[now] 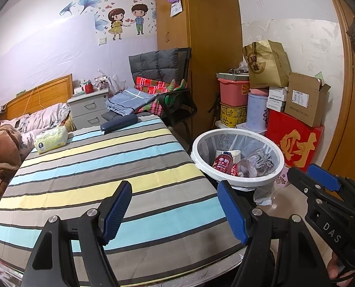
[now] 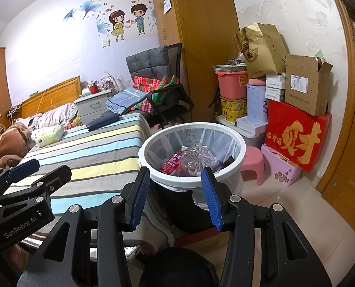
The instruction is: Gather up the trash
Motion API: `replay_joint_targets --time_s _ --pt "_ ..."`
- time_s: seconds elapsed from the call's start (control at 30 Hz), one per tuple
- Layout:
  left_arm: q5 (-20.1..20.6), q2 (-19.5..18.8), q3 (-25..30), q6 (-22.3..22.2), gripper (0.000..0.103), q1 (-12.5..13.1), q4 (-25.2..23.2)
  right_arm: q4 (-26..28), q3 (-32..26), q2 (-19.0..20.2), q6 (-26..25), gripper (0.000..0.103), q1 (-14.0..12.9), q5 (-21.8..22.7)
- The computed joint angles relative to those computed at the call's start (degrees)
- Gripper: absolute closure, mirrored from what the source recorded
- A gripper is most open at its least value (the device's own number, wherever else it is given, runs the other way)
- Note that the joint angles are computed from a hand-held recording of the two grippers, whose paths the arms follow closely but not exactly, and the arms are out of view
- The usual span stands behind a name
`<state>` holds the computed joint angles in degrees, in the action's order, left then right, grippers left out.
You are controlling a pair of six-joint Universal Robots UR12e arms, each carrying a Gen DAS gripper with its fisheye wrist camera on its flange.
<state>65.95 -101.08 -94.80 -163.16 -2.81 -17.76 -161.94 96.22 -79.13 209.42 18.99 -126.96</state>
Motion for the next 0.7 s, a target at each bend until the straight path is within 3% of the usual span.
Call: replay_joint_targets --time_s 0.7 --pt "0.1 0.1 0.2 0.7 0.029 -0.2 -0.6 -0.2 0.0 0.0 0.0 0.057 0.0 0.5"
